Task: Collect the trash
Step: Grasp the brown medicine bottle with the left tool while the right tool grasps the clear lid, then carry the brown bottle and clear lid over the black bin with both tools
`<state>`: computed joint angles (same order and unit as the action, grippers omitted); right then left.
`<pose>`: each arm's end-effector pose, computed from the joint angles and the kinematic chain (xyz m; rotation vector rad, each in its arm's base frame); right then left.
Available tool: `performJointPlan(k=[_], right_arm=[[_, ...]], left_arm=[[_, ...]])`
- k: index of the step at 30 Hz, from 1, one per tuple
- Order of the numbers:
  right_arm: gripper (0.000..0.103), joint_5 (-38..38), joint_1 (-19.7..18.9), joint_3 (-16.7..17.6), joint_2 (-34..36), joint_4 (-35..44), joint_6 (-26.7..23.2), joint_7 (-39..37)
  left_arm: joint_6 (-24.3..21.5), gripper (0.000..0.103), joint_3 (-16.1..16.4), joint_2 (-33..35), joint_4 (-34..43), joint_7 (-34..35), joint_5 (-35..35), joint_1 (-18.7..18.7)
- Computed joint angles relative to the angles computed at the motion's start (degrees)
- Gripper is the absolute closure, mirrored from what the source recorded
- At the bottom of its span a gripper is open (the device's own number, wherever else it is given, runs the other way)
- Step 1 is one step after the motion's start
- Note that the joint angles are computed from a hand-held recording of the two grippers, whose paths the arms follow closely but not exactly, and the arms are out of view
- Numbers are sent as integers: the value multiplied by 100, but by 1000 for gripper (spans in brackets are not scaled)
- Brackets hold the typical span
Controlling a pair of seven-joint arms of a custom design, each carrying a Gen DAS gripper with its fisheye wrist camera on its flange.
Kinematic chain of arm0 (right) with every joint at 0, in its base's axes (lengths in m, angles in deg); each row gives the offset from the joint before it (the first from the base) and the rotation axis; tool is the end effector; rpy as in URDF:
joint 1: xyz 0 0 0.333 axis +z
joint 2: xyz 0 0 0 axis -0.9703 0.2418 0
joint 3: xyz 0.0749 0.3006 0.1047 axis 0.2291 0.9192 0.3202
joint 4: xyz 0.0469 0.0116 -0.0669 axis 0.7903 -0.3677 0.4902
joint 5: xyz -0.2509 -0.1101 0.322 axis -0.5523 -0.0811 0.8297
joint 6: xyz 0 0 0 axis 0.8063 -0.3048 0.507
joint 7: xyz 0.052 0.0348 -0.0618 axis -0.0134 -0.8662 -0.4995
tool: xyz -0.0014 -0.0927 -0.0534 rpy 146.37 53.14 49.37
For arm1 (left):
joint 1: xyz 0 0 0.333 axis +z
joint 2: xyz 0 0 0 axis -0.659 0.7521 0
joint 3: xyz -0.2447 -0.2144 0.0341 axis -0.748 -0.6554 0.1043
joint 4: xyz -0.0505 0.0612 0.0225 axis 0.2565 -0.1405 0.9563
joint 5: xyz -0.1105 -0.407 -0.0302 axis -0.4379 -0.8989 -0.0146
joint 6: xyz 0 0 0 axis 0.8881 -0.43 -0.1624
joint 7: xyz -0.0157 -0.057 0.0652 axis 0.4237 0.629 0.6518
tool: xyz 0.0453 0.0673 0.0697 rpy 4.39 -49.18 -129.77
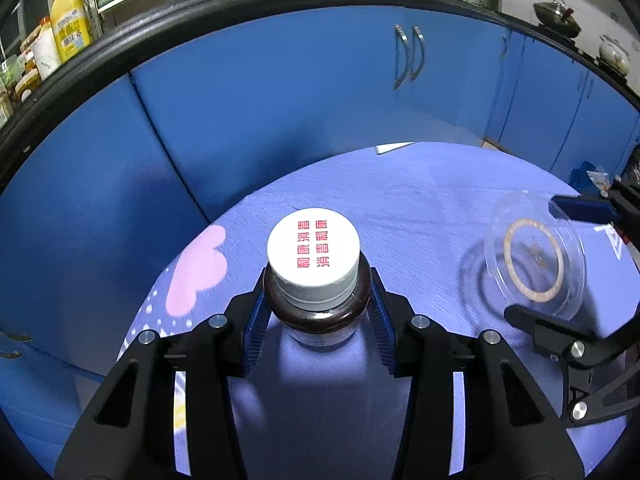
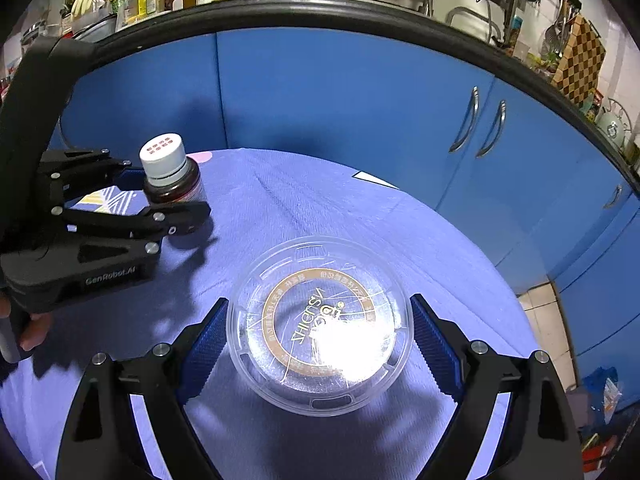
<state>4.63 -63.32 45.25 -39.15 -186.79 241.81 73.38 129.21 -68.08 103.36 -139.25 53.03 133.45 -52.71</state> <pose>0.6764 0.3003 0.3255 -2.2969 0.9763 -0.4820 0.6454 -0.1185 0.3246 -1.7641 1.8023 -0.5287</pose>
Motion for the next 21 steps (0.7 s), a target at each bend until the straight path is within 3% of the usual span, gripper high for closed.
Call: performJointPlan(k=[2, 6, 17, 21], right_arm=[[18, 45, -85, 65, -200, -249, 112, -51], [18, 150, -287, 206, -544, -700, 334, -180], [18, 548, -979, 699, -1455, -1819, 822, -598], [18, 850, -1430, 1053, -1740, -2132, 961, -878]], left_arm=[[-39, 56, 94, -102, -79, -237, 233, -151], [-93, 56, -36, -376, -318, -542, 503, -154], [-401, 56, -691, -890, -565, -1123, 1198, 9], [-531, 56, -889, -933, -472, -1214, 1354, -22]])
